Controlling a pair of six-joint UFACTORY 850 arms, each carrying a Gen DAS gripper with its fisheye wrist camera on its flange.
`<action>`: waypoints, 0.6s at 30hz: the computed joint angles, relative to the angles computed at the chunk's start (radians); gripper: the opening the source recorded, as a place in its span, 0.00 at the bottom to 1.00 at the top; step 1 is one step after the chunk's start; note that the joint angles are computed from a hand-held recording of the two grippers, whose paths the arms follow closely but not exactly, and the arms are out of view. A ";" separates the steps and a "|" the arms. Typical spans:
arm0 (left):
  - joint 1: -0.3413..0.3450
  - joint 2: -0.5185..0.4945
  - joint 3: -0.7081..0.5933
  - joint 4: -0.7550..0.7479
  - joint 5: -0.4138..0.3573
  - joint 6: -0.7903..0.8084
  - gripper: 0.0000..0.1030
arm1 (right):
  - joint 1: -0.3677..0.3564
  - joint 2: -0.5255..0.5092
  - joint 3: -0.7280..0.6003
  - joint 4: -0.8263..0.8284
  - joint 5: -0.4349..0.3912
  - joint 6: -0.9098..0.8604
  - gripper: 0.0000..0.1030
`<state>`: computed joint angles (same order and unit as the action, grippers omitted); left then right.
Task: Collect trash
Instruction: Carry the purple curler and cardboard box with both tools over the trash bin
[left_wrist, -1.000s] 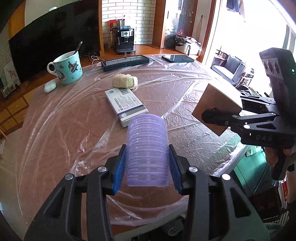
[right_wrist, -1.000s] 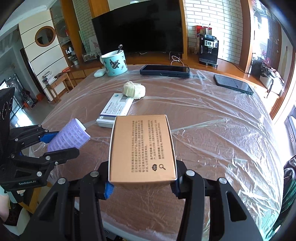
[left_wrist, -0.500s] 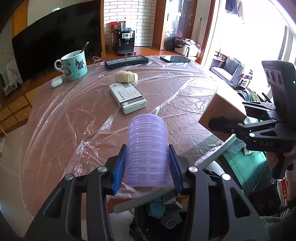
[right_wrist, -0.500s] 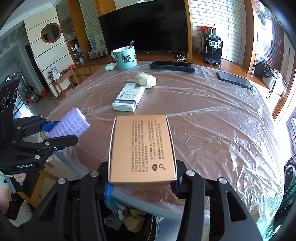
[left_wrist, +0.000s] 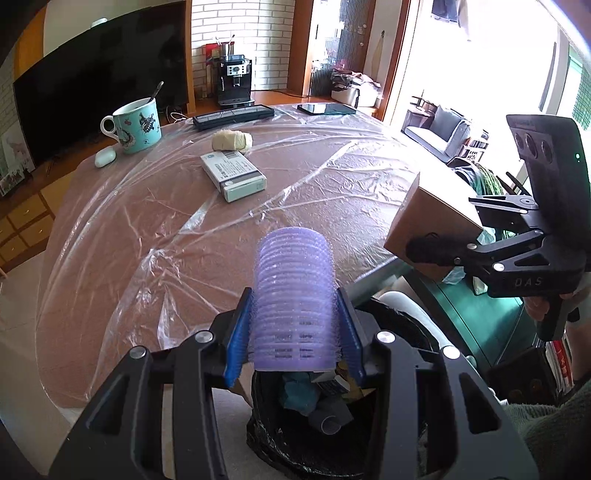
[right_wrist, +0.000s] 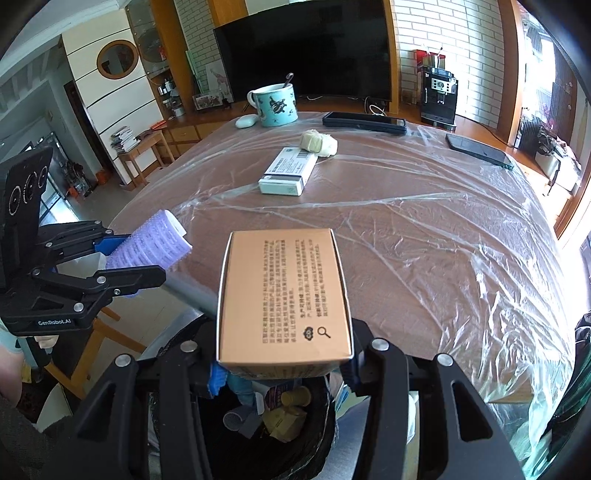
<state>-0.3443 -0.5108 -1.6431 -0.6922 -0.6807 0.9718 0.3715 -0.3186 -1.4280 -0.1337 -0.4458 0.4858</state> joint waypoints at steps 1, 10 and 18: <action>0.001 0.006 0.010 -0.001 -0.002 0.006 0.43 | 0.003 0.003 0.005 0.006 0.000 -0.007 0.45; -0.004 0.058 0.088 0.014 0.011 0.020 0.43 | 0.020 0.034 0.054 0.028 0.009 -0.015 0.45; -0.007 0.084 0.132 0.030 0.013 0.023 0.43 | 0.035 0.055 0.087 0.029 0.004 -0.006 0.45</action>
<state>-0.3517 -0.4269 -1.5110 -0.6623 -0.6676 0.9950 0.4060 -0.2635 -1.3414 -0.1043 -0.4414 0.4794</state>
